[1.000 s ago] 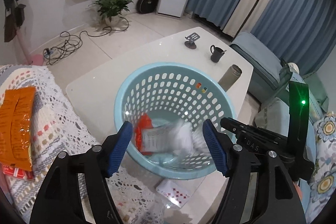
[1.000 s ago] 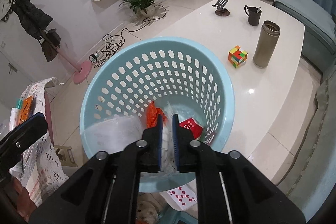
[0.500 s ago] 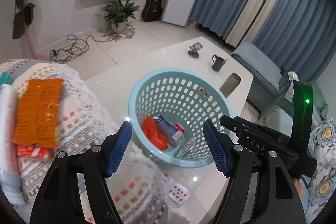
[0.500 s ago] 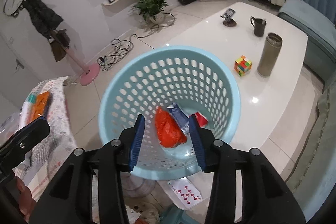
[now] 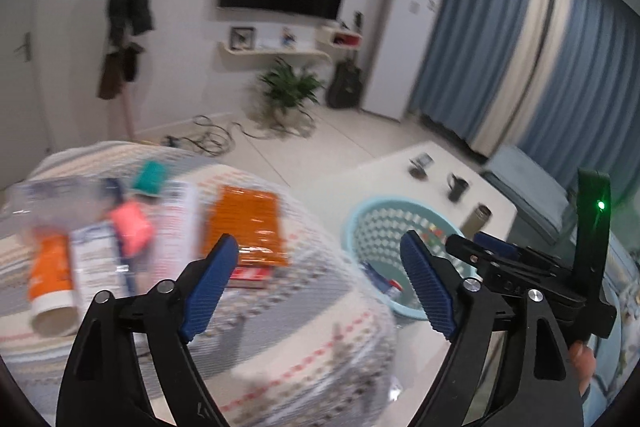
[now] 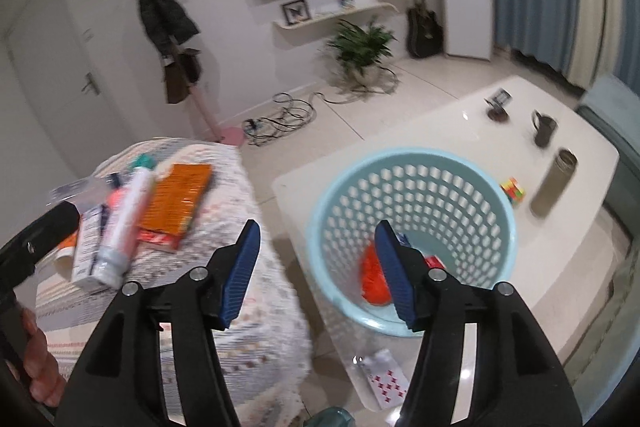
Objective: Collect trash
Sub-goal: 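Move both tools back to the table, then grasp the orange paper cup with the left tool while the right tool grasps the white spray can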
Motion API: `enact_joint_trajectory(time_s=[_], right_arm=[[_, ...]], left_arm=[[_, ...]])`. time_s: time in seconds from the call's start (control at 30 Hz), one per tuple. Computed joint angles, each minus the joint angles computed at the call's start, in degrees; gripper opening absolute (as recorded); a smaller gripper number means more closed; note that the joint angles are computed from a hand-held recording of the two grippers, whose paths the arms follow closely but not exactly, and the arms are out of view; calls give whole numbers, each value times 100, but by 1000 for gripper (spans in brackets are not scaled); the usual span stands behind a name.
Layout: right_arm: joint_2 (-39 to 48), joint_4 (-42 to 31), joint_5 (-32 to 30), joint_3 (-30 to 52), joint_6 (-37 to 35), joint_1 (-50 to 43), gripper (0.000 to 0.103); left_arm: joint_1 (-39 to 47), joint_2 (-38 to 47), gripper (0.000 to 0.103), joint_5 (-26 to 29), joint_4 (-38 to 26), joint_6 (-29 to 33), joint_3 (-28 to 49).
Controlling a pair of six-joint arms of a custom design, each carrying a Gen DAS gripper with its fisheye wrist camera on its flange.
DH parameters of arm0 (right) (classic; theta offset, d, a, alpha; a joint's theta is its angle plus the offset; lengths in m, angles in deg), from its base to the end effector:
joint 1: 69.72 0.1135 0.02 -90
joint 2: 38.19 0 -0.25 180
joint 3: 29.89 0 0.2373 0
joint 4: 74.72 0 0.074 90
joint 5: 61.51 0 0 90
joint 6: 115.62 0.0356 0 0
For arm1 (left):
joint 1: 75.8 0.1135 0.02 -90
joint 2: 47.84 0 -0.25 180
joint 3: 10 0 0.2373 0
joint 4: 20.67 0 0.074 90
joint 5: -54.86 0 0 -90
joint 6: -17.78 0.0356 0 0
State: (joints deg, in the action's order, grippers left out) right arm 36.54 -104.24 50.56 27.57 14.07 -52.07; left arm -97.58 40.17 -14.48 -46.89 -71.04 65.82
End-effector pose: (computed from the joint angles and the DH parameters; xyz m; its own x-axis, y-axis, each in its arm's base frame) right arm 0.2461 0.0643 0.2062 -0.5573 0.4437 -0.7018 0.4160 0.8807 0.2265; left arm 0.2993 -0.1331 0.2466 -0.5644 0.2463 -0.7879 0.6157 0.7614 -0.2030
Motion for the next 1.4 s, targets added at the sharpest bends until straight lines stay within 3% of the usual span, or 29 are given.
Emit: enact_joint_trajectory(time_s=[0.2, 0.33, 0.63, 0.87, 0.97, 1.4], right_arm=[[652, -21, 263, 821, -15, 730, 66], [1262, -76, 296, 1467, -17, 1054, 67], [2944, -445, 381, 3350, -242, 1596, 71], [4514, -1093, 308, 5270, -363, 1688, 71], [5004, -1396, 240, 5918, -274, 1640, 71], [6391, -2360, -399, 7714, 150, 1302, 71]], left_arm=[[1192, -408, 91, 120, -4, 12, -146], [2058, -348, 94, 493, -48, 167, -45], [3327, 1154, 94, 956, -711, 546, 1127], [3399, 2420, 94, 1290, -1581, 515, 2352], [3286, 2766, 94, 1168, -1816, 517, 2771], [2931, 3697, 88, 852, -2276, 419, 3821]])
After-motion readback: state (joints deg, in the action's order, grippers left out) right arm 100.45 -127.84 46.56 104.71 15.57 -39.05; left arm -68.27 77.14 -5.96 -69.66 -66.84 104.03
